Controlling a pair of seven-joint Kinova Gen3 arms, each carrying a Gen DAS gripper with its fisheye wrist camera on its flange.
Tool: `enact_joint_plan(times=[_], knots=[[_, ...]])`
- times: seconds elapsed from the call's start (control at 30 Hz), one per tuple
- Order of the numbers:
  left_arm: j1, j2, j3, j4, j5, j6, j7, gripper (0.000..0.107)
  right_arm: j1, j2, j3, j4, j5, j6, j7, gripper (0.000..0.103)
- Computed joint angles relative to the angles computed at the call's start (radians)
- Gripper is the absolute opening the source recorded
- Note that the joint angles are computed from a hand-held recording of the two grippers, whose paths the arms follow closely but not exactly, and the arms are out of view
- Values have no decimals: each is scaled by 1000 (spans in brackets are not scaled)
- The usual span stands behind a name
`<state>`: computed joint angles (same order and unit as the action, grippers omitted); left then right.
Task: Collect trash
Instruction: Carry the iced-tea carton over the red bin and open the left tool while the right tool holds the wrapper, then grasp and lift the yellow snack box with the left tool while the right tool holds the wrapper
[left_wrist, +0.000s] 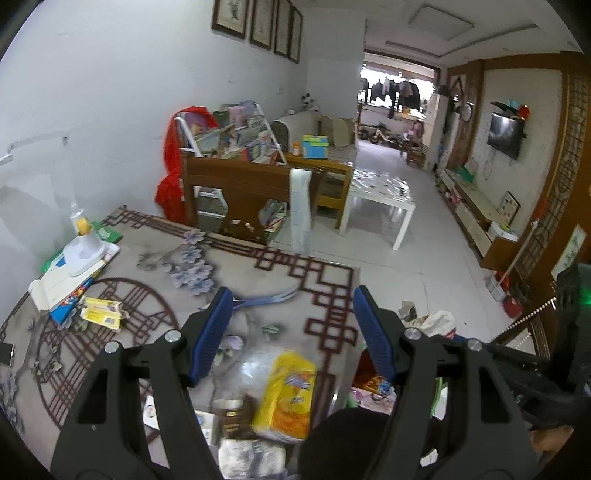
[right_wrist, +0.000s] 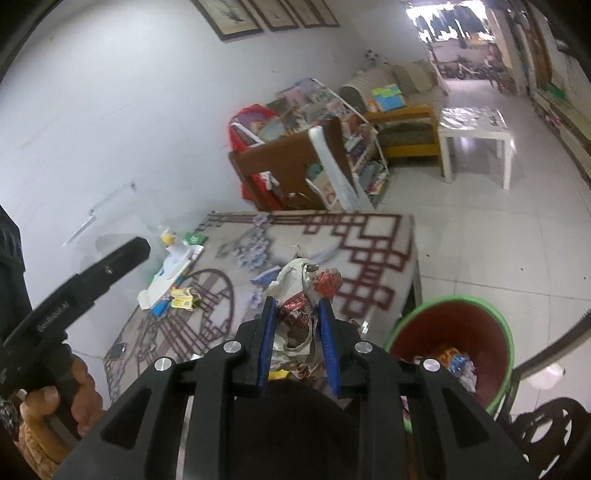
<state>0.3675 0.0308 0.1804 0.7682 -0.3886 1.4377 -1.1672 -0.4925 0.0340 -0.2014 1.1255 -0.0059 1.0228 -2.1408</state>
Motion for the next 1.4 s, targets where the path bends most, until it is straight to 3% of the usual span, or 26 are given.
enact_joint_plan(times=[0.07, 0.17, 0.23, 0.4, 0.53, 0.6, 0.7, 0.8, 0.97, 1.03, 1.1, 1.23, 1.27, 1.3, 1.4], knots=[[28, 0, -33, 12, 33, -14, -9, 61, 5, -10, 4, 17, 6, 4, -12, 23], [99, 28, -155, -34, 117, 32, -46, 59, 22, -25, 12, 42, 3, 1, -34, 23], [84, 38, -173, -39, 155, 48, -65, 59, 33, -36, 14, 56, 7, 2, -46, 23], [-101, 26, -129, 31, 331, 29, -191, 66, 57, -43, 19, 81, 0, 11, -63, 23], [-286, 29, -23, 94, 455, 26, -352, 74, 75, -45, 24, 101, -38, 10, -61, 24], [-348, 49, 47, 94, 462, 60, -434, 82, 79, -39, 24, 97, -46, 14, -55, 24], [-303, 98, 65, 79, 381, 128, -524, 92, 80, -37, 24, 93, -42, 28, -58, 24], [-194, 155, -54, 29, 373, 206, -477, 92, 76, -43, 18, 95, -15, 40, -86, 24], [-134, 225, -284, 24, 565, 271, -274, 92, 88, -55, 25, 123, -36, 44, -126, 24], [-76, 253, -359, 18, 595, 290, -193, 92, 88, -57, 20, 125, -28, 51, -135, 24], [-38, 274, -384, 4, 586, 305, -129, 92, 86, -60, 16, 124, -21, 63, -137, 24], [-21, 293, -356, 10, 555, 292, -74, 92, 86, -64, 14, 127, -19, 75, -141, 24], [-14, 293, -365, 14, 552, 287, -71, 87, 85, -62, 14, 125, -19, 79, -142, 24], [-16, 289, -363, 23, 550, 281, -64, 74, 86, -60, 14, 124, -20, 81, -143, 24], [-72, 266, -333, 71, 603, 249, -44, 48, 89, -59, 18, 129, -35, 78, -136, 24]])
